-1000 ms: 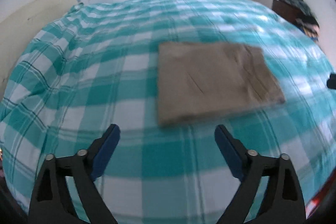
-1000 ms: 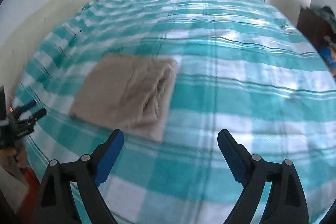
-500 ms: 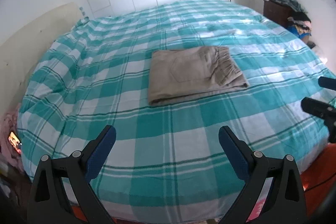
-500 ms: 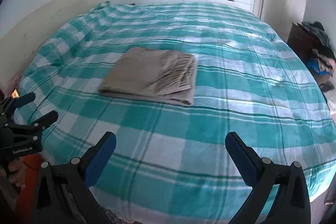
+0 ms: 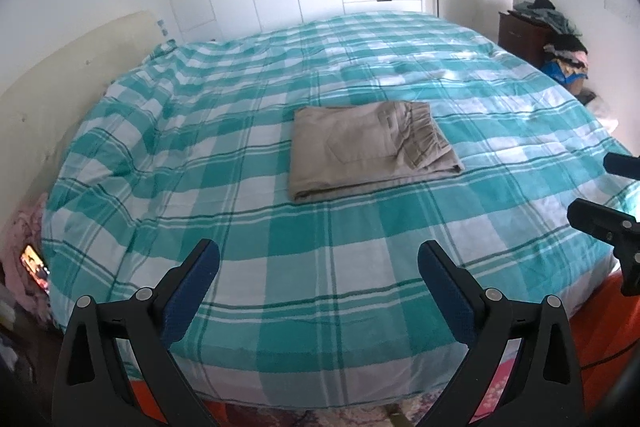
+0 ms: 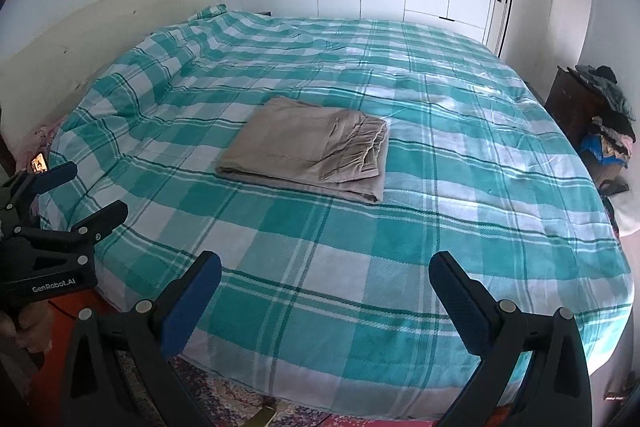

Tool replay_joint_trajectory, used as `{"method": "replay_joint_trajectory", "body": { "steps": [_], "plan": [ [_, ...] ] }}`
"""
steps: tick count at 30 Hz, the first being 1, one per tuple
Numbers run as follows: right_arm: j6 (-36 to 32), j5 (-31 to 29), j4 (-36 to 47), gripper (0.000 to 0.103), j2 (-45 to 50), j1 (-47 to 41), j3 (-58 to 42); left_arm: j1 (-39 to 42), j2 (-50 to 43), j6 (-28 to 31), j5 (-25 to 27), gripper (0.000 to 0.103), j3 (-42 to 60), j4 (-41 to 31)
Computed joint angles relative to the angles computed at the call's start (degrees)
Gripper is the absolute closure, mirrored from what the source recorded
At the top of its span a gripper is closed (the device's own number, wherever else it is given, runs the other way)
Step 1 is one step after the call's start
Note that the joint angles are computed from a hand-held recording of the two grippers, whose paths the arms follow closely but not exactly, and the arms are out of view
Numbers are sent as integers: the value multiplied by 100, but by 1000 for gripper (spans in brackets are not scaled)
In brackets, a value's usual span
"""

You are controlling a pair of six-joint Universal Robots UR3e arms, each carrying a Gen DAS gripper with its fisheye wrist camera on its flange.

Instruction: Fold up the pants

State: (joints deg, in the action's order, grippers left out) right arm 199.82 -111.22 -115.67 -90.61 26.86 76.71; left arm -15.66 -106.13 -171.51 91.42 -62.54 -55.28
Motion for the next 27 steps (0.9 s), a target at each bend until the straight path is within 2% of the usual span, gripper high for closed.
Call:
{"method": "replay_joint_trajectory", "body": {
  "steps": [4,9,13,19,23,27],
  "plan": [
    [118,74,-141,0,-175,39,152,78,186,10,-59,3,-222,25],
    [280,-222,-720,0,-476,243,453,43,555,183,138,3,-849,749],
    [264,502,-720,0,-797,-131,715,93,803,449,-41,3,-1117,775],
    [499,-968,-739,0,-601,596,638,200,1069,405,-326,3,-1288,350],
    [543,-972,5,0,-460,616,138,141,1152,334,-189,3,-1428,590],
    [509,-1009,-475,0,-611,711,312,42,1160,325,-54,3,-1365,704]
  ]
}}
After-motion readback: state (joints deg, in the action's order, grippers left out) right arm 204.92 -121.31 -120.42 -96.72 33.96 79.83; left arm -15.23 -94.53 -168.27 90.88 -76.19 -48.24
